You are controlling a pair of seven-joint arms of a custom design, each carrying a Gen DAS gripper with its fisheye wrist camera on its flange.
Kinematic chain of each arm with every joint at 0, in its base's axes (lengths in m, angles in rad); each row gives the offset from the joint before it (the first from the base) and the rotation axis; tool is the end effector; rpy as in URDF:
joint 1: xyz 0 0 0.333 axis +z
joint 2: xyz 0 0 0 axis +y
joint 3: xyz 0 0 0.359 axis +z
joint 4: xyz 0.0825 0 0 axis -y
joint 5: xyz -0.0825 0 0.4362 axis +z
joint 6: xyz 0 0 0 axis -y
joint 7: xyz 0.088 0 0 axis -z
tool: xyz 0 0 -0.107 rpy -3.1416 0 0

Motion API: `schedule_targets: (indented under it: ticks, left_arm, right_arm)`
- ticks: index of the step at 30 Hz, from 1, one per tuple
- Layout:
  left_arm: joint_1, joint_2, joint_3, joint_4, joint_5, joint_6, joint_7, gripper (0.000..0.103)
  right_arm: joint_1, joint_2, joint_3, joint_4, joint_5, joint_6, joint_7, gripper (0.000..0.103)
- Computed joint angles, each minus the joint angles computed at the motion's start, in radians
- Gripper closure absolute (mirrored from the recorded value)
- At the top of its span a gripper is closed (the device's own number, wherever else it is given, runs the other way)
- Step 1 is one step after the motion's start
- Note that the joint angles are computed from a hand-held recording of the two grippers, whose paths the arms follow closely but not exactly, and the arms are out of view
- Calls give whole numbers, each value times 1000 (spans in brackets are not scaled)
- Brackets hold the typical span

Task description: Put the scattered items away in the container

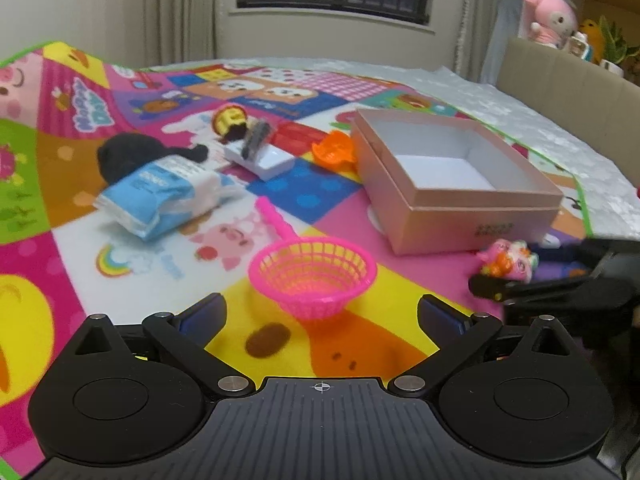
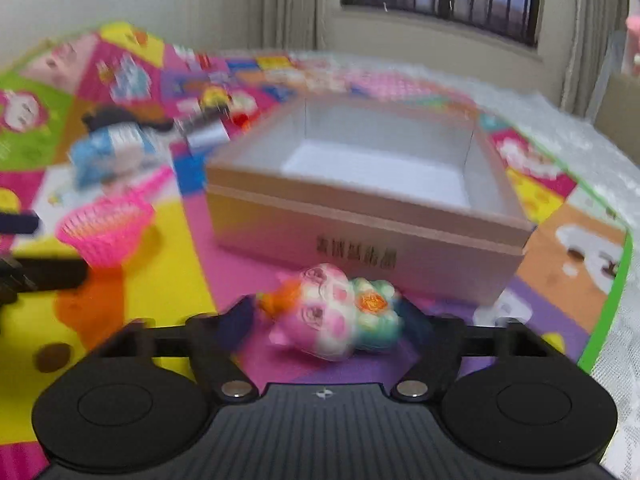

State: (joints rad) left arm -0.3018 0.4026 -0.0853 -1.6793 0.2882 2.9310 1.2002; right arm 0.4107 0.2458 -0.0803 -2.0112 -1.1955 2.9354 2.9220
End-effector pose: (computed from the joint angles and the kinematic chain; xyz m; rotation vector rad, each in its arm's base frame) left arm 0.7142 -0.2996 0.4842 -1.5370 1.9775 -0.9589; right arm 0.6105 0.2754 0.3884 -1.8090 1.6435 -0.7585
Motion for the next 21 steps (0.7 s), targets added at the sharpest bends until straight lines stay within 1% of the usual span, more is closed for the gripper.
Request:
schedule_targets:
  ticks: [1,3,4,6,7,9,12,15,16,17,18,19,21]
  left_arm:
    - [-6,10,5,18,2,-11,-7,0]
    - [-4,41,-4,65,-8,-33,1,0]
    - [-12,62,2,94,-4,-49,-4,0]
    - [-50,107,43,160,30,-93,-45,0]
    - [-76,128,74,189,59,-114,-82,0]
    - [-102,149,108,216,104,-137,-146,0]
    - [-103,146,111,208,146,-147,-191,0]
    - [-100,120,109,169,186,-136,-219,1]
    - [-102,110,114,154,203,-129,-233,9]
    - [-103,99,115,141,220,-125,-241,29]
    - [-97,89,108,129,227,-131,-239,26]
    - [-96,73,107,107,239,-121,-249,28]
    - [-91,31,106,47,266,-78,-272,28]
  right_arm:
    - [21,-10,-24,-10,-29,11,43,34]
    - [5,-41,-18,-38,-109,58,129,35]
    - [4,-62,-17,-56,-156,65,179,35]
    - [-7,-108,0,-97,-231,67,249,35]
    - [-16,-138,12,-126,-254,68,269,35]
    - [-37,-188,35,-175,-281,68,291,35]
    - [-71,-232,73,-223,-286,64,290,35]
    - [-106,-258,108,-247,-307,70,302,35]
    - [-114,-264,119,-252,-319,67,309,35]
    - [-121,-270,127,-256,-331,67,319,35]
    - [-127,-274,134,-258,-340,68,329,35]
    - [-131,-280,139,-262,-348,69,340,35]
    - [-137,-293,148,-271,-378,70,371,35]
